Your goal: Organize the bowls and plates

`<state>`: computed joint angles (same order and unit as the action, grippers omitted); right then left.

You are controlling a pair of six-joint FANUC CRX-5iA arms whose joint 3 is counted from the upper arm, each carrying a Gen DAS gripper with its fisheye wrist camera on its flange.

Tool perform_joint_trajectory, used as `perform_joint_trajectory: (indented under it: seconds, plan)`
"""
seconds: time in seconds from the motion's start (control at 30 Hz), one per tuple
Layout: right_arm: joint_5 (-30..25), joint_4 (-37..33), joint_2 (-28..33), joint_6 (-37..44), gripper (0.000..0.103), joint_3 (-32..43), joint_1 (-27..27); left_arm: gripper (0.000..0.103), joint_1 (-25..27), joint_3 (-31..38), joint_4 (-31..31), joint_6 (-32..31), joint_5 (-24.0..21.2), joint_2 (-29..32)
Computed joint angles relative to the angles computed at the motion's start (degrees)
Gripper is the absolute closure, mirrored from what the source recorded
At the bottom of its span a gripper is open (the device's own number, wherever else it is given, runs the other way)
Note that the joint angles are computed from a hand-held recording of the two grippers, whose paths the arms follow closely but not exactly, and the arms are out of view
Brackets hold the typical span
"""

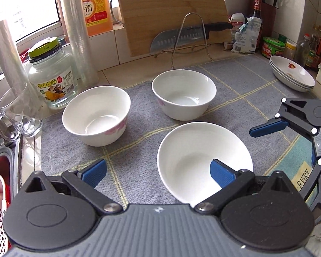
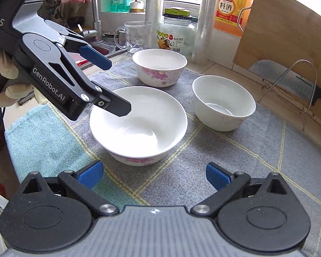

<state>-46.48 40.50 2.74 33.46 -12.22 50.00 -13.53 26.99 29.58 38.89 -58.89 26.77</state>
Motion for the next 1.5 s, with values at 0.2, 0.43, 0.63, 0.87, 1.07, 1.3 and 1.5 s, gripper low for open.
perform_joint_trajectory:
  seconds: [0.2,0.43,0.63,0.87,1.07,1.3,1.5]
  plan:
    - [0.63,1.5,2.16,-0.39,0.0,1.27,-0.28,0.003,-0.28,4.51,-0.23,-1.71,-4.62,3.19]
    - [0.38,0.41,3.3,0.14,0.0,2.53,-0.72,0.015,-0.64,8.49,-0.73,-2.42,-8.5,5.7]
    - [1.4,0.14,3.11,0.8,0.0,2.41,-0.77,0.029,-0.63,11.71,-0.04,-1.94,-11.6,7.77]
    - [2.64,-1.3,2.91,1.76,0.011,2.51,-1.14,0.041,-0.68,13.5,0.88,-2.64,-13.77,8.9]
    - [4.0,-2.31,2.47,2.57,0.017,2.2,-1.34,0.048,-0.75,14.8,1.27,-2.75,-15.15,9.83]
    - [4.5,-2.13,2.49,2.56,0.019,2.13,-1.39,0.048,-0.93,15.46,1.09,-2.21,-15.47,10.17]
    - [3.43,-2.8,2.58,2.93,0.019,2.73,-1.14,0.048,-1.06,15.03,1.38,-2.65,-15.38,9.8]
